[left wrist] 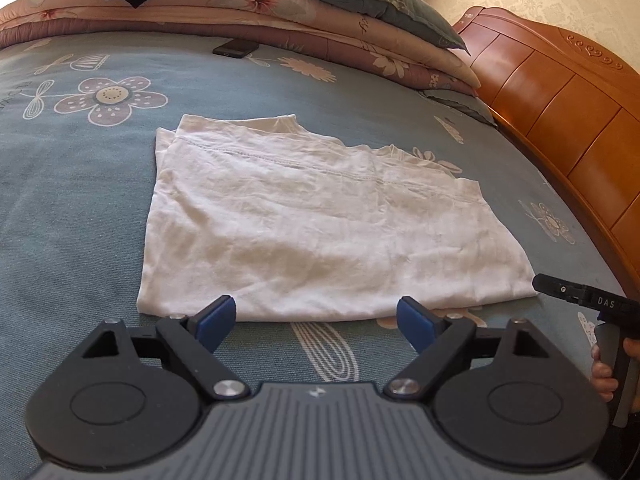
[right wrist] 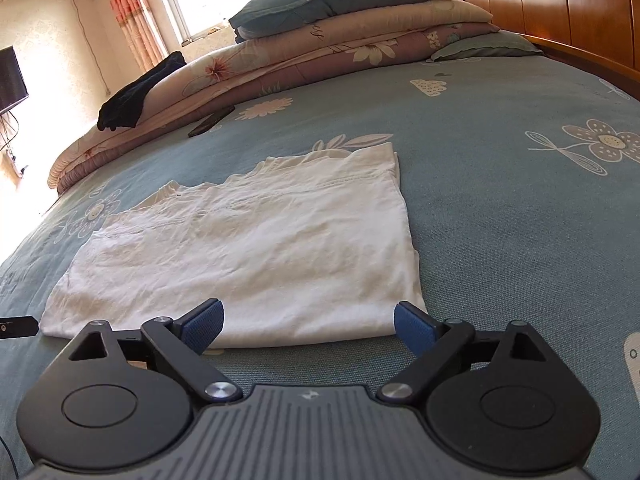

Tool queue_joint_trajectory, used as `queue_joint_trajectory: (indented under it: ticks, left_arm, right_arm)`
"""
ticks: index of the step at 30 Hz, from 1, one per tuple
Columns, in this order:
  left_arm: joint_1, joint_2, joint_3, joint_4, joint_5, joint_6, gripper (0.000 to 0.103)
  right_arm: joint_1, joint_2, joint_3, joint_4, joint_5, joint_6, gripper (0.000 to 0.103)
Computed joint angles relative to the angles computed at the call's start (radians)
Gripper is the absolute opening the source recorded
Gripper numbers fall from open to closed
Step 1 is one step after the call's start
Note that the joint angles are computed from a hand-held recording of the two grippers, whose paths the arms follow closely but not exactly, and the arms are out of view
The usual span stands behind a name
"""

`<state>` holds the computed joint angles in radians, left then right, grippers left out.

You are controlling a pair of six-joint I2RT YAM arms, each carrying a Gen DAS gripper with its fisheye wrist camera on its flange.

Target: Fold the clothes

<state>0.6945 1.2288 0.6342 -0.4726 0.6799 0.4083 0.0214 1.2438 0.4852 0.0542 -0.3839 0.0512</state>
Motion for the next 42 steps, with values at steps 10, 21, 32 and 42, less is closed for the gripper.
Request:
queue_joint_trajectory:
  ticks: [10,21,32,42]
  left_arm:
    - [-0.099,-0.083,-0.069,0.096,-0.024,-0.063,0.088]
    - [0.010,0.042,-0.083,0.171,-0.060,-0.065,0.088]
    - [0.133,-0.001,-0.095,0.142,0.005,-0.079,0.091]
    - [0.273,0.146,-0.009,0.085,0.125,-0.097,0.091]
  right_arm:
    - [0.265,0.052,0.064,0.004,0.035,-0.118,0.102]
    - [0.385,0.229,0.124,0.023,0.004,-0.105,0.103]
    - [0.483,0.266,0.162,0.048,0.031,-0.029,0.103]
    - [0.500,-0.041,-0.018,0.042,0.198,-0.032,0.103]
